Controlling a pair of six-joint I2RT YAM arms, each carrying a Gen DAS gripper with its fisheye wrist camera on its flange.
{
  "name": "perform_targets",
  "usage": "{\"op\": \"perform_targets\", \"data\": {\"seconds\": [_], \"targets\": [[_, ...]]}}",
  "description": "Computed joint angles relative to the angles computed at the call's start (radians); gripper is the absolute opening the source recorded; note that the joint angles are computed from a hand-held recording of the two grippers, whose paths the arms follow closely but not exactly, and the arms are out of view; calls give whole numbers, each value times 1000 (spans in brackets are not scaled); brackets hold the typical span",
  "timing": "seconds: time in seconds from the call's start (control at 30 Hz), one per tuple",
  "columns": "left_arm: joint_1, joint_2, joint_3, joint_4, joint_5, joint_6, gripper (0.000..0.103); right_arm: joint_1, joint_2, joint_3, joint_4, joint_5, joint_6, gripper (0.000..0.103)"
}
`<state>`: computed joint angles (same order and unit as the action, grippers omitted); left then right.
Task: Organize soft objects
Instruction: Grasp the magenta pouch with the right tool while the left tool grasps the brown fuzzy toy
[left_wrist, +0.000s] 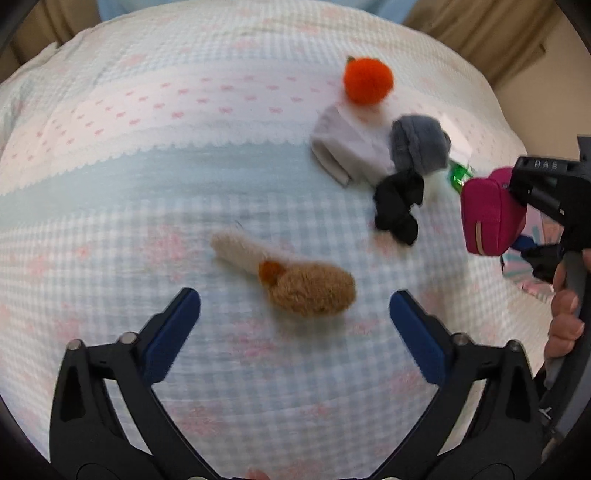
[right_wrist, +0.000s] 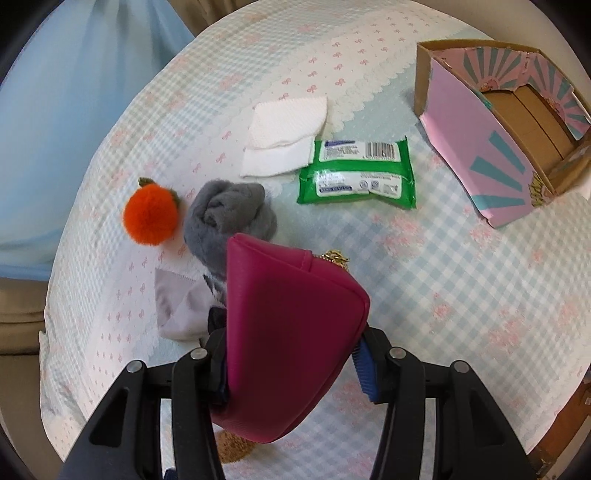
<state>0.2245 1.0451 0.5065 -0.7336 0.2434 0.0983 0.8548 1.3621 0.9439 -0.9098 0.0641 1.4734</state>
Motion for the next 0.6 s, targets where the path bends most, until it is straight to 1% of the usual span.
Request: {"op": "perform_targets", "data": {"seconds": [0.07,0.2,0.33,0.43,0.5,0.53,0.57,0.6], "targets": [[-52,11,-24,33,-33,-33,103,8,-12,-12,-4,-3,13,48],[-156,34,-102,195,-134,-140,103,21,-34,-41,-5,-2,20,48],[-219,135,-131,320,-173,-182,103,24,-52,-70,-8,3,9,48],[-254,174,-145,373,-182,-197,102,23,-72,-91,-11,3,24,48],[-269,180,-151,394,-189,-208,99,24,-79,-99,-10,4,29,48],[-270,185,-150,398,-186,-208,93,27,-81,-102,-11,5,32,48],[-270,199,-146,401,-181,-208,84,28,-83,-104,-10,6,33,48],[-269,226,-140,404,-177,-207,79,30,-84,-106,-10,6,36,48]]}}
